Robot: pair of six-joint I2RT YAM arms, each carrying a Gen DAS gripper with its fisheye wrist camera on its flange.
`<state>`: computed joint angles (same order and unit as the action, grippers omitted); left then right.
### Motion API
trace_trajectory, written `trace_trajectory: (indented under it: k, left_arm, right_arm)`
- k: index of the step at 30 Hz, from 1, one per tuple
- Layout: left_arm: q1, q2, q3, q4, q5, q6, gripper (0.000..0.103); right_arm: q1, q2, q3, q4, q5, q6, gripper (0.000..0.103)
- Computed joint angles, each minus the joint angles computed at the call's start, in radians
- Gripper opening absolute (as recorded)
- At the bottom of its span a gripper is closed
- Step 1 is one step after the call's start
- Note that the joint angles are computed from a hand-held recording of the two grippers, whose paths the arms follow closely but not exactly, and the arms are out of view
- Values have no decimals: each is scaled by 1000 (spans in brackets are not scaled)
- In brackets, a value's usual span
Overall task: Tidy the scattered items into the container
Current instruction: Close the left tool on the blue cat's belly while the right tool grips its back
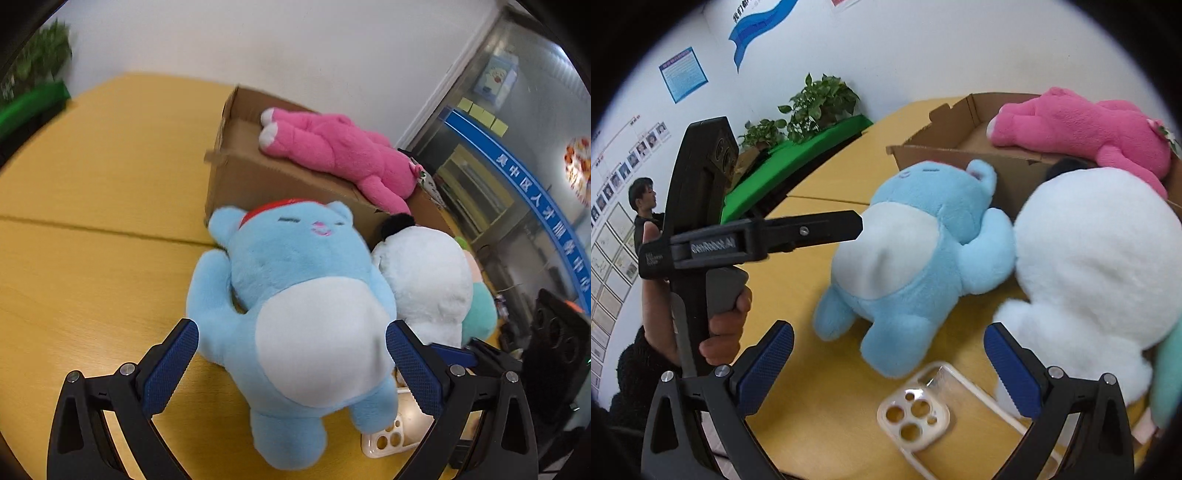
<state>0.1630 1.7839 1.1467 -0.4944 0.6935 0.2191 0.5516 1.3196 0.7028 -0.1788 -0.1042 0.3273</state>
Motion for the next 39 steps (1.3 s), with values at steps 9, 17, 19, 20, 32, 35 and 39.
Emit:
trace_trajectory:
  k: [9, 17, 19, 20, 32, 35, 39]
  left_arm:
    - [-5, 168, 111, -132, 110, 93, 103]
    - [0, 46, 16, -103, 134, 84, 87]
    - [3, 1, 1, -107, 144, 76, 67]
    - [8, -18, 5, -126, 154, 82, 62]
    - [-33, -11, 48, -153, 64, 58, 60]
    - [-26, -50, -10, -109, 85, 36, 57]
    - [-29, -109, -31, -106, 76, 21, 50]
  right_arm:
    - [46, 272, 154, -30, 87, -20, 82]
    - [73, 171, 59, 40, 134, -32, 56]
    - [74, 136, 39, 42, 132, -32, 52]
    - [74, 118, 34, 45, 137, -38, 47]
    - [12, 114, 64, 27, 62, -38, 44]
    - [16, 87, 6, 71, 57, -20, 43]
    - [6, 38, -26, 95, 24, -12, 42]
